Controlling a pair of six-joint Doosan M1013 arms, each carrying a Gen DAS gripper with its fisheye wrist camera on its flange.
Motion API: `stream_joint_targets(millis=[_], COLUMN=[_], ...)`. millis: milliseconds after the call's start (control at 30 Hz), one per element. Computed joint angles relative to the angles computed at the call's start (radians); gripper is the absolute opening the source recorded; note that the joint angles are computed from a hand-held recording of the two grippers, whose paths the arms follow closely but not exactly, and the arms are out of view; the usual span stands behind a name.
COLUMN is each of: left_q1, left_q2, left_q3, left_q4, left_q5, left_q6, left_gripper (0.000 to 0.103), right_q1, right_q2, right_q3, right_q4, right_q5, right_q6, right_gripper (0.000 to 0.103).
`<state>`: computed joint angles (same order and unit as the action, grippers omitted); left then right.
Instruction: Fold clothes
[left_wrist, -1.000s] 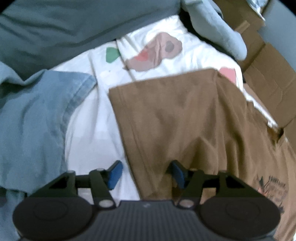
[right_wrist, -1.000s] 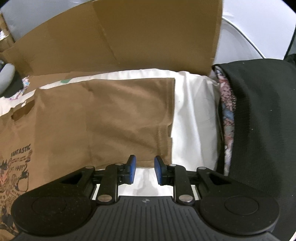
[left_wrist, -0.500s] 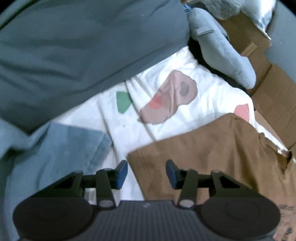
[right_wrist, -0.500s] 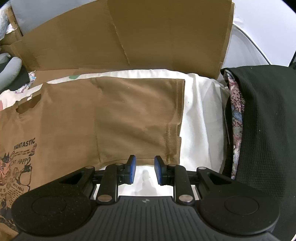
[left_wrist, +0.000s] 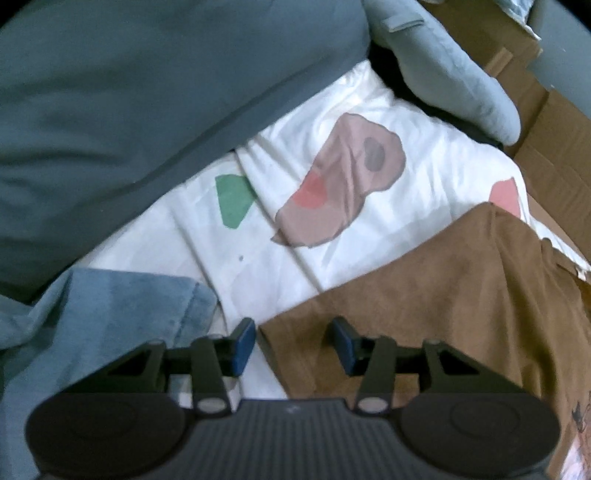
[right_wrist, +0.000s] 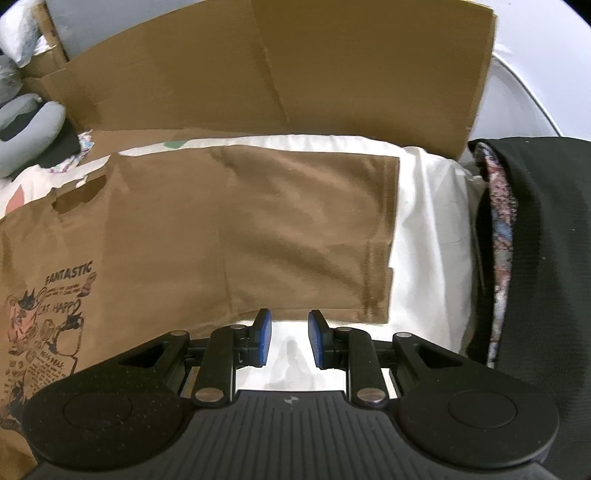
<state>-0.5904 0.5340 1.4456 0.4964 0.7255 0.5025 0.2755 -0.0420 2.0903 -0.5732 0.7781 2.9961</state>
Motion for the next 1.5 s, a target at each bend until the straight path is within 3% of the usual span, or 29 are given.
stream_joint_targets(millis=[100, 167, 233, 333, 700, 1200, 1367, 1500], left_q1=[0.003, 0.002, -0.004, -0.01, -0.02, -0.01, -0.017, -0.024], left_q2=[-0.004, -0.007, -0.007, -0.011, -0.006, 0.066, 0.09, 0.076], left_q3=[0.014, 0.02, 0.013, 0.004, -0.023, -0.137, -0.162, -0.151], left_q4=[-0.003, -0.003, 0.014, 0.052, 0.203, 0.206, 0.214, 0.234], left_q5=[-0.025, -0.042, -0.036, -0.016, 0.051, 0.175, 0.236, 0.203], left_q6=[-0.034, -0.017, 0.021, 0.02, -0.039, 0.072, 0.049, 0.014], left_gripper=[0.051, 0.04, 0.012, 0.006, 0.006, 0.006, 0.021, 0.028], right_q1=[0.002, 0.003, 0.003, 0.005, 0.012, 0.01, 0.012, 0.011], right_q2=[0.007, 0.011, 0.015, 0.018, 0.023, 0.032, 0.036, 0.035], right_q3=[-0.003, -0.005, -0.006, -0.008, -0.011, -0.01, -0.01, -0.009], right_q4=[0.013, 0.02, 0.023, 0.023, 0.031, 0.058, 0.07, 0.057], right_q5=[-0.012, -0.017, -0.02, -0.022, -0.027, -0.033, -0.035, -0.04], right_q6=[-0.021, -0.032, -0.036, -0.034, -0.039, -0.066, -0.077, -0.067], right_gripper=[0.025, 0.025, 0.025, 0.025, 0.025, 0.025, 0.025, 0.025])
